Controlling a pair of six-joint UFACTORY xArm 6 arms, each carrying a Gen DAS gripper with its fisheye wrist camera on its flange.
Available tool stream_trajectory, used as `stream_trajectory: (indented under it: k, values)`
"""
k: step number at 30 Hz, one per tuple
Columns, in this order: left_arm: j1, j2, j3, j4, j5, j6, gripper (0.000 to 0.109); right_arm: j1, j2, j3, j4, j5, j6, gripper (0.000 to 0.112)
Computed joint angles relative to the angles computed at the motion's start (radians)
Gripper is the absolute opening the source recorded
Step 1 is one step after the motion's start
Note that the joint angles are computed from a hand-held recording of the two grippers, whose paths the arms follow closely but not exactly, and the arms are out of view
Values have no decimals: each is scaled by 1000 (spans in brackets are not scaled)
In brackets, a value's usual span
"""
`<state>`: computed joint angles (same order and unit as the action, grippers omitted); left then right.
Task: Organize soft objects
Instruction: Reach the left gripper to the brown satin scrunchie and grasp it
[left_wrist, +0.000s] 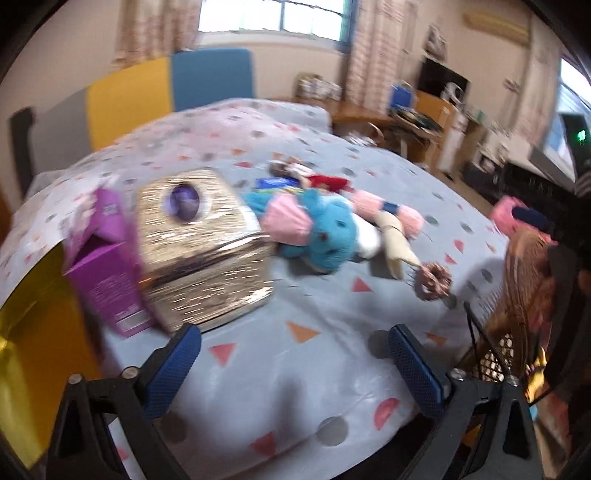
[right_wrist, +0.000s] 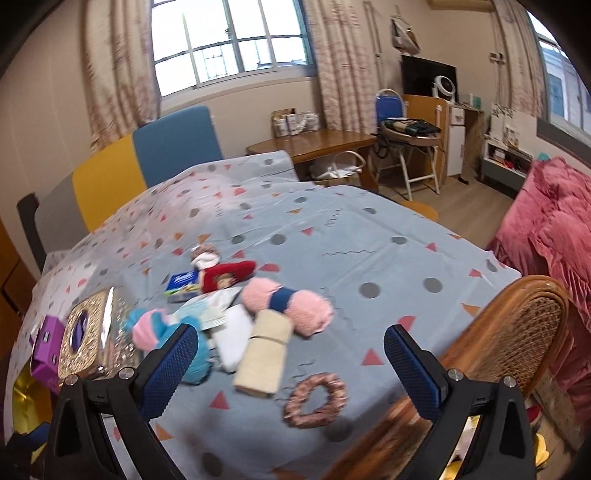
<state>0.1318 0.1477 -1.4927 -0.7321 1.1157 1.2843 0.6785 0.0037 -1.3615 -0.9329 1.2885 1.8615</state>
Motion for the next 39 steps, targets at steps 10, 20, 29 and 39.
stream_trajectory:
  k: [10,20,29,39]
  values:
    - [-137,-2,-7,26,56,61,87,7,-198,189,15,75,108,103]
    - [-280,78,-69,90,223,8,59,-6,-255,263,52,61,129,103]
    - [-338,196,-175,141,304,-150,45,-28,-270,293,72,25,105,103]
    - [-368,120,-19,143,170,-44,13,-60,-275,325,102,-21,116,103]
